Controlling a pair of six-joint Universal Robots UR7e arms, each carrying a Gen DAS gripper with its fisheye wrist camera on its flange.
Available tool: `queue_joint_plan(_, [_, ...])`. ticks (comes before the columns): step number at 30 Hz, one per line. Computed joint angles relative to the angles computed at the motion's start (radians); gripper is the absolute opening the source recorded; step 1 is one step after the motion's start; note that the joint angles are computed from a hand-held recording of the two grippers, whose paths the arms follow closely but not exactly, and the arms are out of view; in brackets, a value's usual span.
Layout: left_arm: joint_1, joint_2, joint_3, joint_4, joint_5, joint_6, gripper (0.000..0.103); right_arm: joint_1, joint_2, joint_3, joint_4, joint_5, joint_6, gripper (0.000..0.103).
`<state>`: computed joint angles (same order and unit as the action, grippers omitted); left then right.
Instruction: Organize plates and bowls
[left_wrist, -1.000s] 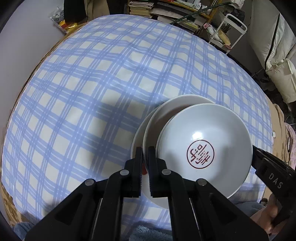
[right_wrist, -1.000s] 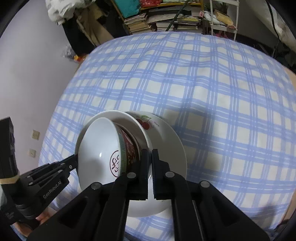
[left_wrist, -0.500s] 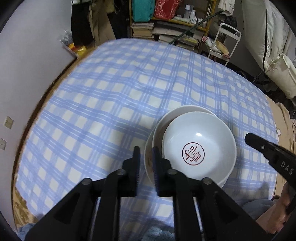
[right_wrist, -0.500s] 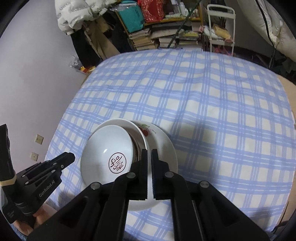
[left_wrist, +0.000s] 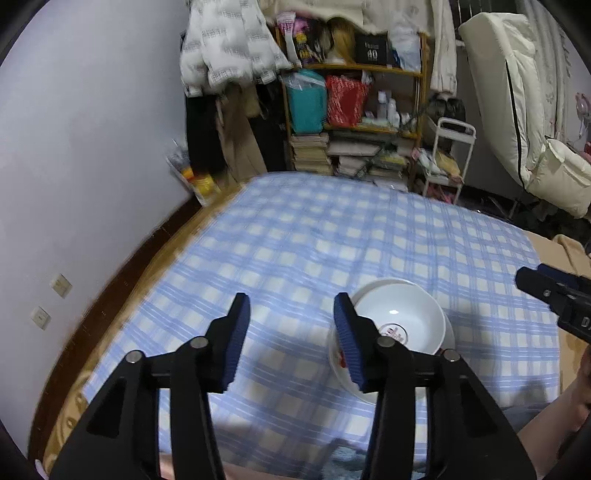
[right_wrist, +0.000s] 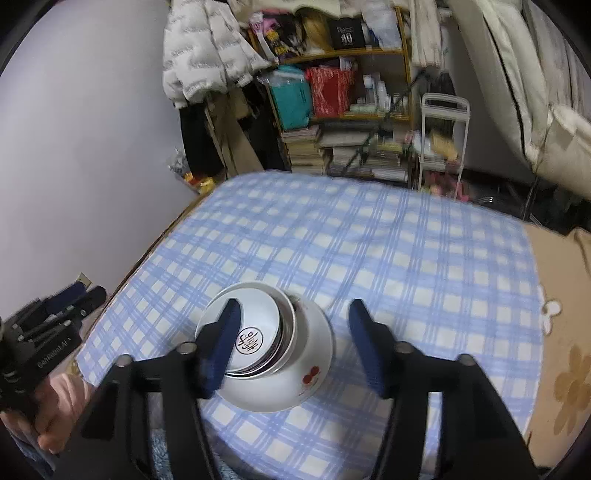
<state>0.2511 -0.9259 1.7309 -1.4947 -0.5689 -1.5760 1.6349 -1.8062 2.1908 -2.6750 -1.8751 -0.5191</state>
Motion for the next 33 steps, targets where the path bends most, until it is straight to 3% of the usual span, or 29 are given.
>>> queue_joint_plan(1, [-0.01, 0.002, -0.005, 0.033, 0.01, -0.026, 0.059, 0.001, -0.014, 0.013, -0.023, 0.006, -0.015, 0.076])
queue_joint_plan(2, [-0.023, 0.006, -0.013, 0.092, 0.025, -0.078, 0.075, -0.002, -0.029, 0.025, -0.043, 0.017, -0.026, 0.083])
queue_joint_plan(3, [-0.034, 0.007, -0.015, 0.125, 0.035, -0.111, 0.085, -0.009, -0.045, 0.036, -0.058, 0.033, -0.028, 0.094])
queue_joint_plan(5, [-0.055, 0.017, -0.029, 0.216, 0.058, -0.192, 0.087, -0.029, -0.073, 0.054, -0.077, 0.074, -0.032, 0.103])
queue_joint_plan(8, [-0.077, 0.038, -0.05, 0.336, 0.083, -0.285, 0.094, -0.034, -0.098, 0.081, -0.125, 0.076, -0.056, 0.103])
queue_joint_plan(13, [-0.103, 0.045, -0.027, 0.379, 0.117, -0.345, 0.096, -0.029, -0.114, 0.151, -0.304, 0.075, -0.149, 0.103])
queue_joint_plan(22, [-0.09, 0.039, 0.029, 0.261, 0.123, -0.253, 0.096, -0.026, -0.082, 0.197, -0.446, 0.049, -0.216, 0.103])
queue_joint_plan(33, [-0.084, 0.048, 0.03, 0.257, 0.123, -0.255, 0.096, -0.026, -0.065, 0.202, -0.489, 0.047, -0.216, 0.103])
